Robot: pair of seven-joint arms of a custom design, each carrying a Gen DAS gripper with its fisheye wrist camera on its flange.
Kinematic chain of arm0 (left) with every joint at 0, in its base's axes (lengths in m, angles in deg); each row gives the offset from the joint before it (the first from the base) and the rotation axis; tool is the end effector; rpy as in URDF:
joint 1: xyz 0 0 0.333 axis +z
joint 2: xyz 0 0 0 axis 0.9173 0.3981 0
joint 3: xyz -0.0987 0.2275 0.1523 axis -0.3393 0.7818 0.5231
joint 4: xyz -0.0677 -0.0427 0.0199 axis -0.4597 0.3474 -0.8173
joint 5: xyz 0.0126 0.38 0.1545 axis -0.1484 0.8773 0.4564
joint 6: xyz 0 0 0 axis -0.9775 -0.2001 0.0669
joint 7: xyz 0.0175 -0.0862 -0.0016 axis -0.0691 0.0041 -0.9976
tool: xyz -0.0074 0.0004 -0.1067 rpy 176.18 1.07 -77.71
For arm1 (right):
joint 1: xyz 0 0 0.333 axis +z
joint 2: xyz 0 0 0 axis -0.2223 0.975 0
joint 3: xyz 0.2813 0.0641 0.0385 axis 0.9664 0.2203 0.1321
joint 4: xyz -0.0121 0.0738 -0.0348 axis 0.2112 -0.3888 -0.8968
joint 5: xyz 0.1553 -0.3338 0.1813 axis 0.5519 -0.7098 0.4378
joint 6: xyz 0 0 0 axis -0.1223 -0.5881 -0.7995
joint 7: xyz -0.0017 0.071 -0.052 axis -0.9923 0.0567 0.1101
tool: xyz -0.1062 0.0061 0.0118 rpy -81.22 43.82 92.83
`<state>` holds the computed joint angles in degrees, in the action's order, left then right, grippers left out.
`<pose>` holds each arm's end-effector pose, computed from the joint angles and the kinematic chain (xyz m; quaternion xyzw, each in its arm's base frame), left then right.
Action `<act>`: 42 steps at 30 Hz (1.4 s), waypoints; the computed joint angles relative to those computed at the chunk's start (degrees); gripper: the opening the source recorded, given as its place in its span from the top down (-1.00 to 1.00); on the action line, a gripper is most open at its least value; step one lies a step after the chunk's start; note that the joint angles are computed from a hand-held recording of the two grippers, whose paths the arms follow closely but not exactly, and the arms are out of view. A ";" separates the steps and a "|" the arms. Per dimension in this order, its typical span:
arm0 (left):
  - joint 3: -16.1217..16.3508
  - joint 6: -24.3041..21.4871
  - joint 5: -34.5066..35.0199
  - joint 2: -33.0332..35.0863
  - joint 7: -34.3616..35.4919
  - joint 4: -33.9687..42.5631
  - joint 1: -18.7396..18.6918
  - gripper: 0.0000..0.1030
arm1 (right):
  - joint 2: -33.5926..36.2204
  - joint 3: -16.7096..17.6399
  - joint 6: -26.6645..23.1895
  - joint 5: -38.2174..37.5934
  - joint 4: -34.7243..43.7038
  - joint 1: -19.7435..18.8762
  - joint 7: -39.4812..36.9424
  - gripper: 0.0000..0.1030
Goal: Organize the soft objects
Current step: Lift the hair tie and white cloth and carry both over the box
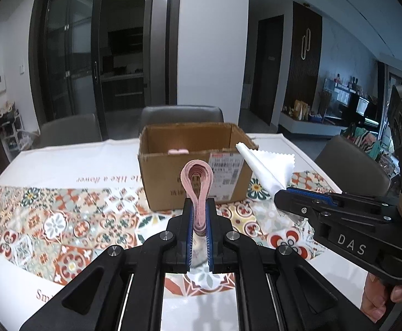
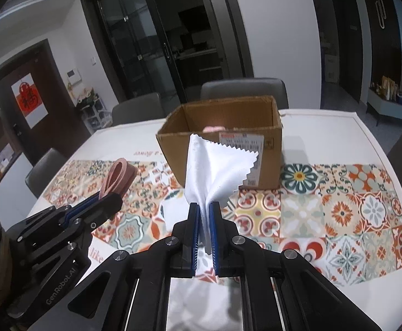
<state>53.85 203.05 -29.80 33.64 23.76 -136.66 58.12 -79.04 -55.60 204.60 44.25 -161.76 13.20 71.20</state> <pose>0.4360 -0.2587 0.6125 -0.6980 0.5371 -0.3099 0.3582 0.5339 0.3665 0.6129 -0.7990 0.4330 -0.0792 0.4096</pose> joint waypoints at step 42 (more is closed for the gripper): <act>3.54 11.83 7.90 7.05 4.91 9.02 8.05 0.81 | 15.86 -1.69 4.82 -13.52 24.32 4.86 11.41 0.82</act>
